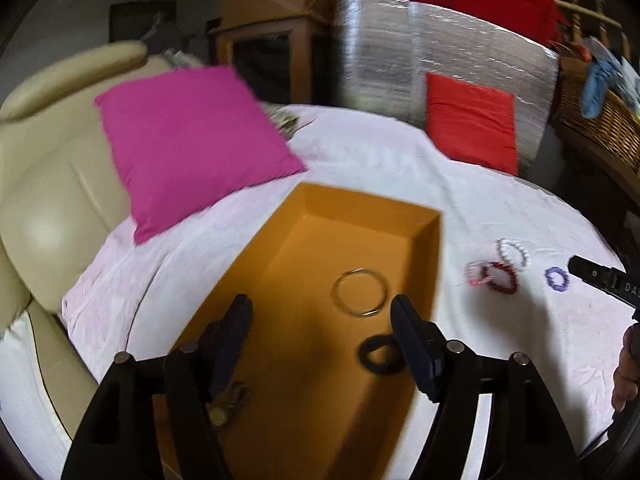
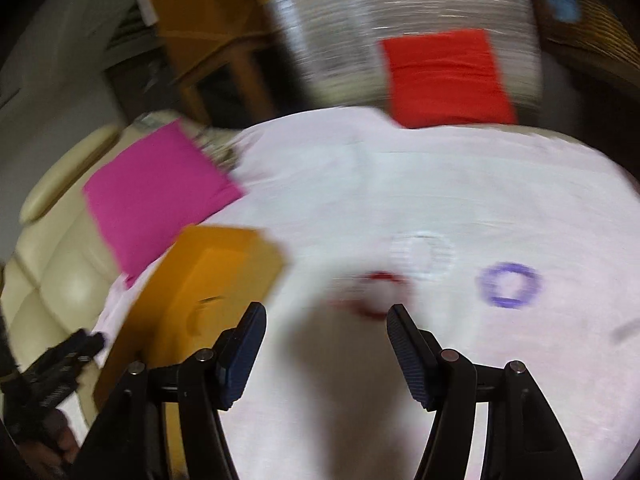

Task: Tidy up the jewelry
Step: 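Open the left tool over the orange box while the right tool releases its black hair tie there, then move both tools back over the bracelets on the bedspread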

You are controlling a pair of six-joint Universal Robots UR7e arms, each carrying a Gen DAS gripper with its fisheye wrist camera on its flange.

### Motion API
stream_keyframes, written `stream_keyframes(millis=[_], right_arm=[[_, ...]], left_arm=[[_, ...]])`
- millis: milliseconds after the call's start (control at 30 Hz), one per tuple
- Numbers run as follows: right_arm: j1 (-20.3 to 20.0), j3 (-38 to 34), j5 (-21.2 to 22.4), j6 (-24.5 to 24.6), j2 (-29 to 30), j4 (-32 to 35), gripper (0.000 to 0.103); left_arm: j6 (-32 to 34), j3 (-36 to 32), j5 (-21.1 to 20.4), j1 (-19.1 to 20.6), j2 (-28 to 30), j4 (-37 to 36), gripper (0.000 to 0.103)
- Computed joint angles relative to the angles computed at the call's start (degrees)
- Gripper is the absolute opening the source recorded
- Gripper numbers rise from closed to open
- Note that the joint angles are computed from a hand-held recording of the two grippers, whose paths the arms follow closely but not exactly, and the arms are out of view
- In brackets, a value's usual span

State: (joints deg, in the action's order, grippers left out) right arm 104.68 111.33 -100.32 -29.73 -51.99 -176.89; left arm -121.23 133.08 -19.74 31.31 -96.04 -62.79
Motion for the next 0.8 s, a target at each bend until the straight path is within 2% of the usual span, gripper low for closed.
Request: stream_keyframes(millis=[100,233,333,433,533,667,800], right_arm=[[-3.4,-0.2,0.0,0.6,-2.5,-1.8,0.067],[-7.7,-1.6,4.5,3.7,-5.5,-0.4,0.067],[-9.6,-3.2,5.9,5.5,-6.5,2.7,0.067],[-11.6,-5.4,7.9,7.6,-7.5,7.1,0.067],[-12.7,-5.7,7.8,8.8,-8.6,8.5,0.067],[-14.0,-6.3,7.9,9.4,-9.7,9.8,0.067],[-14.3,-6.7,6.7,9.8,-9.8,10.3,0.067]], left_arm=[[5.2,-2.3,1.6,0.1,5.1,-4.2,0.077],[18.1,-4.3,3.0,1.3,11.5,-15.7,0.077],[27.8,-5.9,3.9,2.7,16.4,-24.6,0.077],[37.5,-6.8,4.6,4.6,20.9,-35.3,0.077],[48.9,-6.8,3.9,6.6,25.1,-49.9,0.077],[55.8,-7.4,2.5,9.1,30.2,-60.8,0.077],[59.1,-7.8,0.9,11.2,33.5,-67.4,0.077]])
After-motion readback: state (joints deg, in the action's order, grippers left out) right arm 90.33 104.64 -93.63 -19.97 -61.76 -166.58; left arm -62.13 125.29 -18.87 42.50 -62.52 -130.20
